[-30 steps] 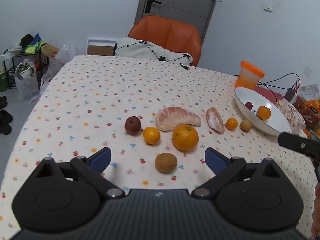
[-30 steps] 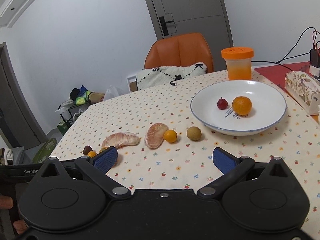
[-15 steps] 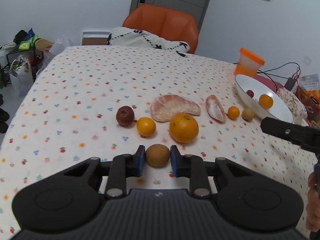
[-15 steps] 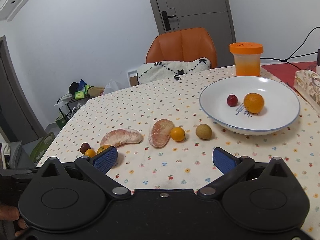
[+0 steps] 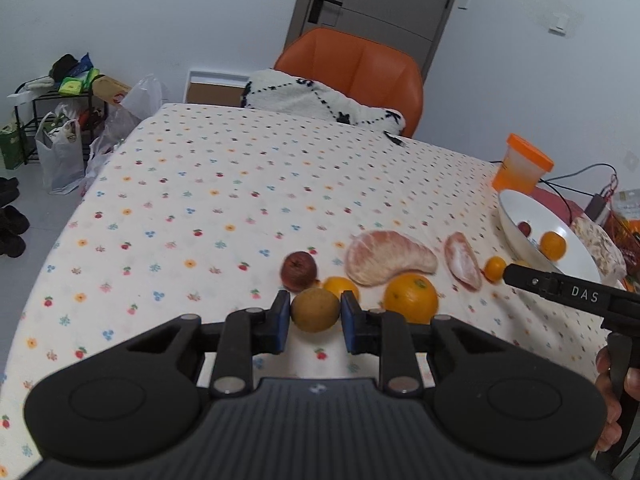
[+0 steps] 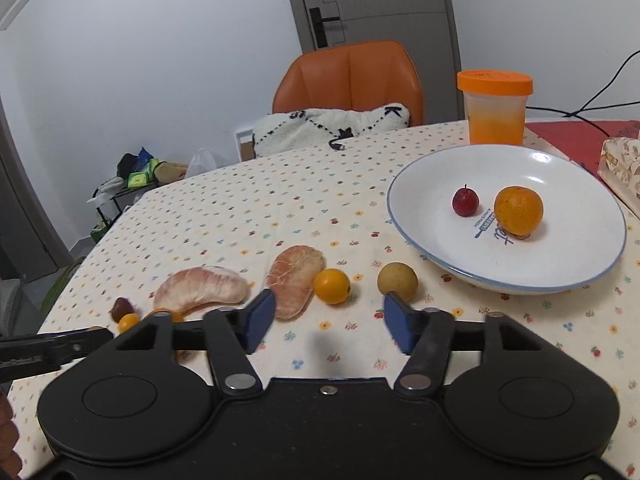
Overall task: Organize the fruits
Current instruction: 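Grasp the brown kiwi with the left tool while the right tool grasps a small mandarin, then carry the mandarin with the right tool while the left tool carries the kiwi to the plate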
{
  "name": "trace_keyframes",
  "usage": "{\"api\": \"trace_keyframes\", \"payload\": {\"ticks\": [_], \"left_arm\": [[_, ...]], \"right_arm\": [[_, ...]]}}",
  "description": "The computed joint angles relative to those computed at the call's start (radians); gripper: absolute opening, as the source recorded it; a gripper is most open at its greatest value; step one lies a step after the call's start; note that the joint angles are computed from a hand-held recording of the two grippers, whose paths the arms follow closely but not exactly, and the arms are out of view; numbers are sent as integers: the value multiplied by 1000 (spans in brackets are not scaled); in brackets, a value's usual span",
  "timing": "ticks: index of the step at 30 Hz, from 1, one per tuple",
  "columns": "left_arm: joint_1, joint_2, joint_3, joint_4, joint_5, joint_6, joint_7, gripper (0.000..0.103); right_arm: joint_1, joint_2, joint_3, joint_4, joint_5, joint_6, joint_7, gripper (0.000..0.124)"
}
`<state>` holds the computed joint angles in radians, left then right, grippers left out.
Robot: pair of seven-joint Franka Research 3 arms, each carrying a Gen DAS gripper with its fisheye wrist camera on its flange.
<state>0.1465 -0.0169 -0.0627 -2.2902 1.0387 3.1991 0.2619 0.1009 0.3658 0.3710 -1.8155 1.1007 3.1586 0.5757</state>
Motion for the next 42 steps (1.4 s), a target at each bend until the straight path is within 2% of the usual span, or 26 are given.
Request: {"api": "trace_keyframes", "payload": {"ticks": [3, 10, 15, 18, 20, 21, 23, 25, 27, 30, 36, 42], "left_arm": [[5, 6, 5, 13, 33, -12, -41, 25], [4, 14, 21, 27, 31, -33, -58, 25], [-3, 15, 21, 29, -14, -44, -17, 25], [-7, 14, 18, 43, 15, -46, -40, 25], [-12, 14, 15, 54, 47, -50, -66, 25], [-15, 15, 13, 59, 46, -51, -63, 25], [-23, 19, 9, 70, 36, -55, -46, 25], [-32, 23, 7, 84, 45, -58, -47, 25], [-41, 27, 6, 95, 50, -61, -48, 25], [-57, 33, 4, 114, 51, -65, -46, 25], [-86, 45, -1, 145, 43, -66, -23, 25], [-120, 65, -3, 180, 9, -64, 29, 25]], "right_arm": [[31, 18, -36, 16, -55, -8, 56, 43], [52, 54, -63, 46, -192, -5, 187, 42], [48, 75, -62, 59, -283, -7, 258, 41], [34, 96, -57, 72, -339, -29, 313, 23], [-10, 100, -7, 73, -305, -21, 283, 22], [-52, 98, 39, 68, -283, -19, 259, 22], [-171, 98, 184, 52, -196, 14, 140, 22], [-238, 88, 261, 36, -134, 25, 66, 22], [-307, 78, 334, 22, -54, 23, -18, 22], [-375, 64, 403, 12, 59, 18, -127, 22], [-437, 26, 451, 5, 271, 2, -315, 22], [-453, -19, 433, 2, 465, -32, -474, 22]]}}
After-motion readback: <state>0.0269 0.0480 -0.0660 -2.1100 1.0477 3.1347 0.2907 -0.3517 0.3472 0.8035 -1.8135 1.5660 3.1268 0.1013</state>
